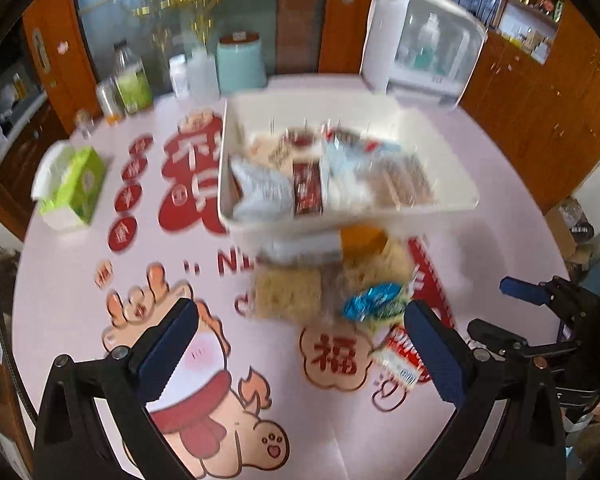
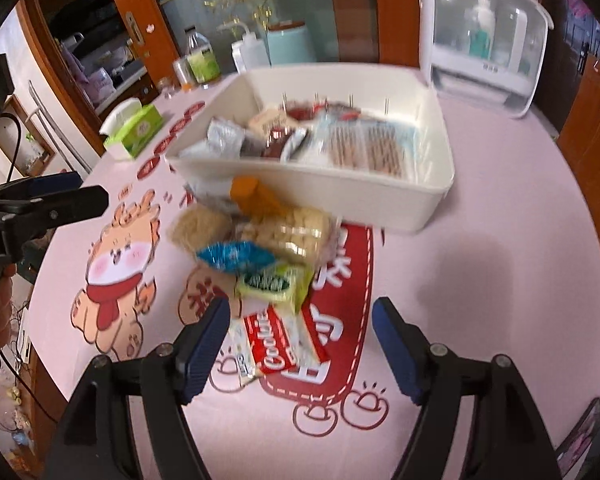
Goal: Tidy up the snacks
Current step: 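Withdraw both tools from the tray toward the remaining snacks, then grasp the clear nut bag with the left tool while the right tool grasps the red Cookies pack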
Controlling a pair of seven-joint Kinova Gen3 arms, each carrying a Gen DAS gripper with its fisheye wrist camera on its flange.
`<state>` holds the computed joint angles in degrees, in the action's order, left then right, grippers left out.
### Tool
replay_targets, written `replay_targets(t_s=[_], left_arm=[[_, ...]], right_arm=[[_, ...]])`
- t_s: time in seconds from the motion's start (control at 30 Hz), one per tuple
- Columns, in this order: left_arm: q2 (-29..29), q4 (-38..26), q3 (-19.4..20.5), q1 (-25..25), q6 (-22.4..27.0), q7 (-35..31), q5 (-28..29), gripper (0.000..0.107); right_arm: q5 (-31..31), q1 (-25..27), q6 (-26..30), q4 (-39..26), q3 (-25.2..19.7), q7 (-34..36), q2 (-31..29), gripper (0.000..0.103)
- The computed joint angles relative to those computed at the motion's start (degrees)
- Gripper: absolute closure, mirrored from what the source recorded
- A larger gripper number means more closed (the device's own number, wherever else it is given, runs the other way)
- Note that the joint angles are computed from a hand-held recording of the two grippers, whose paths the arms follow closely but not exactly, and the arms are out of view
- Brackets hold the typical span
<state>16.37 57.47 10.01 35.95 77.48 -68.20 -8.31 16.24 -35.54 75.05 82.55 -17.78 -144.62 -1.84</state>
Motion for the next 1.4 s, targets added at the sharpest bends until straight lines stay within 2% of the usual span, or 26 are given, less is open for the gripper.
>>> replay_targets(t_s=[0.23,0.33,0.63,0.8,1.07,1.23,1.33,1.4], left_arm=[[2.71,2.64,0.19,-2.62,0.65,-4.65,3.42,0.005],[4.31,1.89,0.20,-3.39,1.41,-7.15,4.49,0.005],[9.36,-1.87,-0.50,-4.69,3.09,-11.23,7.59,0.005],[12.85,-5.11,-0.91,-5.15,4.59,-11.39,9.65,0.005],[16.37,-8.72,-0.86,-6.79,5.27,-11.53,13.76,0.005],[19.23,-11.34,-2.38,-4.72,8.46,-9.62,11.37,0.005],[20.03,-11.19,-2.29,-5.04,8.89,-8.59,11.99,0.005],[19.87,-10.85,-2.94,-3.54,8.24,-8.66,10.00,0.005]], right_arm=[[-2.97,-0.87,-4.32,4.09,-0.09,-1.09,1.54,0.029],[-4.26,-1.82,-6.15,5.14,0.02,0.06,3.43,0.029],[-1.53,-6.00,-4.39,4.94,1.76,-0.45,7.80,0.029],[-1.72,-5.53,-5.49,6.23,2.51,0.62,7.01,0.029],[-1.45,-2.54,-5.73,8.90,3.48,-3.72,4.73,0.034],[-1.29,-1.54,-5.16,8.89,3.12,-3.68,4.72,0.034],[-0.81,-1.58,-4.96,8.65,2.94,-3.88,4.96,0.034],[-0.40,-1.71,-5.03,8.67,2.84,-4.17,5.07,0.034]])
